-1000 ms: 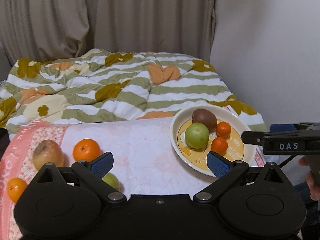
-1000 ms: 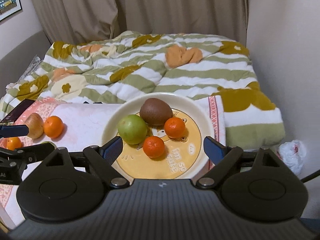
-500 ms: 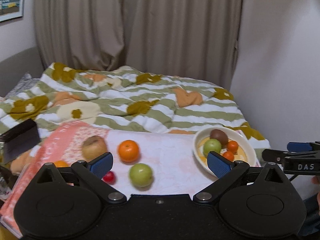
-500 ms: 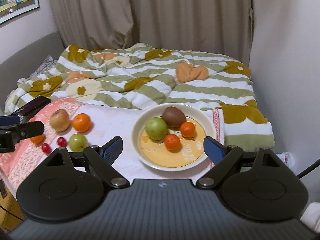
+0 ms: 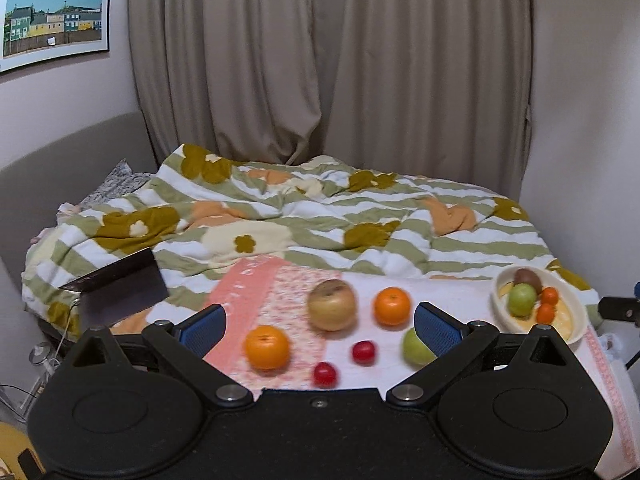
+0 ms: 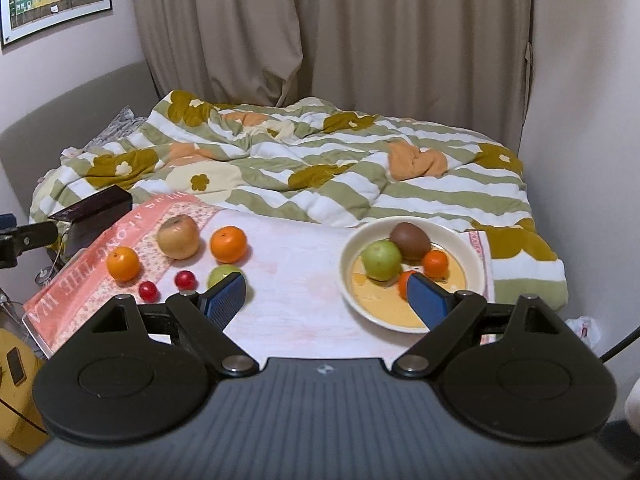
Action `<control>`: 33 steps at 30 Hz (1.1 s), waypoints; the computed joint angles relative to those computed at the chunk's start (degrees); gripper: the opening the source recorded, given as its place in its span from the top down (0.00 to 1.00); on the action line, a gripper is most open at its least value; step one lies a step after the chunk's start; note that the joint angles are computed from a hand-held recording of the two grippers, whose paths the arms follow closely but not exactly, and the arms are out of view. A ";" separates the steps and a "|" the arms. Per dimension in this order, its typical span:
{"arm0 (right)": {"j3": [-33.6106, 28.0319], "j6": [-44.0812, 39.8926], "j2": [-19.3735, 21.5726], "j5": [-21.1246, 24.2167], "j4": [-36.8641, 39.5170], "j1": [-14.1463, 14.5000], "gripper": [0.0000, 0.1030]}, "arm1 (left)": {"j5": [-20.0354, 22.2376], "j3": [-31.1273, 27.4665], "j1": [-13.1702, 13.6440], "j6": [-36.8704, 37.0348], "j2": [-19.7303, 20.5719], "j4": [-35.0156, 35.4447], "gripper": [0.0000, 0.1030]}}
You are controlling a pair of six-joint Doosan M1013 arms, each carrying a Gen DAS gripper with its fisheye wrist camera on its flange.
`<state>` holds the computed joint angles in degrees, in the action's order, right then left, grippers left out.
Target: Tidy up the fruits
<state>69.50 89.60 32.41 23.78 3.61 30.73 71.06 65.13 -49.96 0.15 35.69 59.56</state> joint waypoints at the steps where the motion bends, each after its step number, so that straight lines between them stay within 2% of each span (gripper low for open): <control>1: -0.07 1.66 0.03 0.01 -1.07 0.45 0.00 | -0.66 1.29 0.20 -0.08 -0.77 -0.22 0.01; 5: -1.17 10.62 0.76 0.94 -7.97 3.09 0.00 | -4.50 6.53 1.34 0.47 -3.83 -0.77 0.01; 11: -3.55 25.46 2.59 2.93 -17.16 6.68 0.00 | -12.87 13.57 3.92 2.52 -7.98 -2.30 0.01; 17: -6.93 34.74 5.29 6.12 -22.99 9.39 0.00 | -19.38 17.30 6.96 7.20 -10.12 -6.02 0.01; 25: -13.87 36.10 9.91 11.88 -21.64 10.55 0.01 | -25.28 17.79 10.84 14.49 -9.79 -14.21 0.01; 28: -17.35 34.33 12.13 14.56 -20.54 10.73 0.03 | -25.80 16.74 11.82 15.80 -8.67 -16.08 0.02; 33: -23.68 28.69 16.19 18.29 -14.30 10.19 0.03 | -26.68 14.65 13.27 18.43 -6.55 -20.07 0.03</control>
